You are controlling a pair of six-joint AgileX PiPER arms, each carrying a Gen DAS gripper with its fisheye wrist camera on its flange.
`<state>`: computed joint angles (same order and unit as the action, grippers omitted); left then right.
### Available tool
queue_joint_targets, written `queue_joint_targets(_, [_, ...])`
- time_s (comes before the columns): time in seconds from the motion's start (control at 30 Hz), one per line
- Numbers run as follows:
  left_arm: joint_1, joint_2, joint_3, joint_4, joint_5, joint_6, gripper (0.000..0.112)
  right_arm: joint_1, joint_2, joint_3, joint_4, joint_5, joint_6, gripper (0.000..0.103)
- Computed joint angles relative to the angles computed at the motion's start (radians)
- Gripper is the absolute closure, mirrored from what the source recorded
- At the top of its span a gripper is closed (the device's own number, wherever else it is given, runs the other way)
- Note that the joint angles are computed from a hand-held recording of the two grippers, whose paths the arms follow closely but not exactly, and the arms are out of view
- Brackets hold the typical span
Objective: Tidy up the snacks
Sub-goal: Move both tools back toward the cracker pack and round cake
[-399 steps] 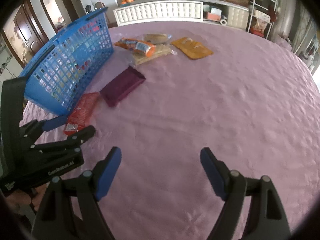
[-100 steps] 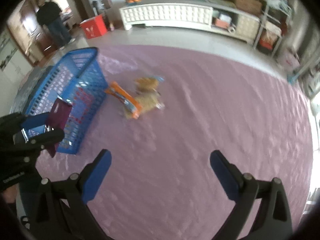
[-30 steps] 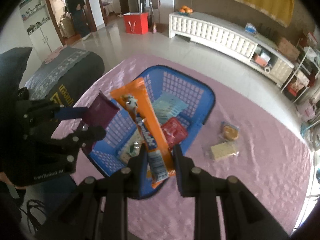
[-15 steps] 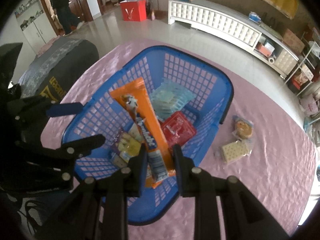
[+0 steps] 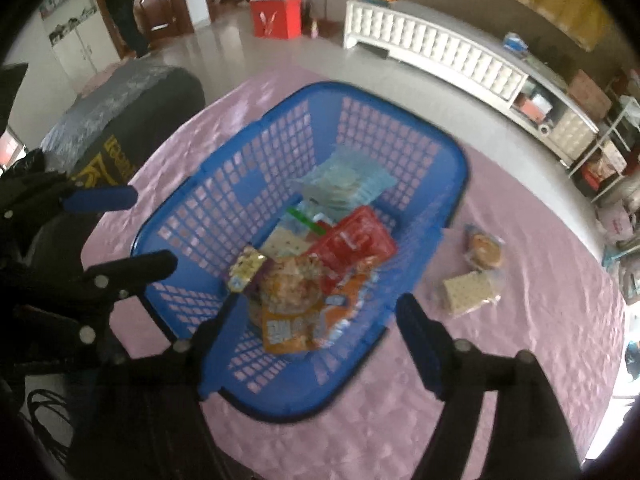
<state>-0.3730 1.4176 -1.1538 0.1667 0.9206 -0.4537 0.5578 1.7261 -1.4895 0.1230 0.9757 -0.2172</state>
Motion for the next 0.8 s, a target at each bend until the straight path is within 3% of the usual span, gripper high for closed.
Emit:
queue_joint_targets(0.17, [-0.105, 0.015, -0.069, 0.054, 0.044, -0.077, 0.048, -0.081, -0.087, 0.049, 0.040, 0.018, -0.043, 0.023])
queue_joint_targets(0.23, [-0.153, 0.031, -0.100, 0.080, 0.058, -0.114, 0.041, -0.119, -0.118, 0.075, 0.054, 0.019, -0.067, 0.023])
queue_joint_targets(0.33, [-0.214, 0.058, -0.148, 0.111, 0.069, -0.161, 0.041, -0.194, -0.156, 0.108, 0.088, 0.034, -0.130, 0.023])
queue_joint_targets(0.8, [-0.367, 0.330, -0.477, 0.145, 0.158, -0.208, 0.039, -0.507, -0.206, 0.176, 0.218, 0.079, -0.382, 0.023])
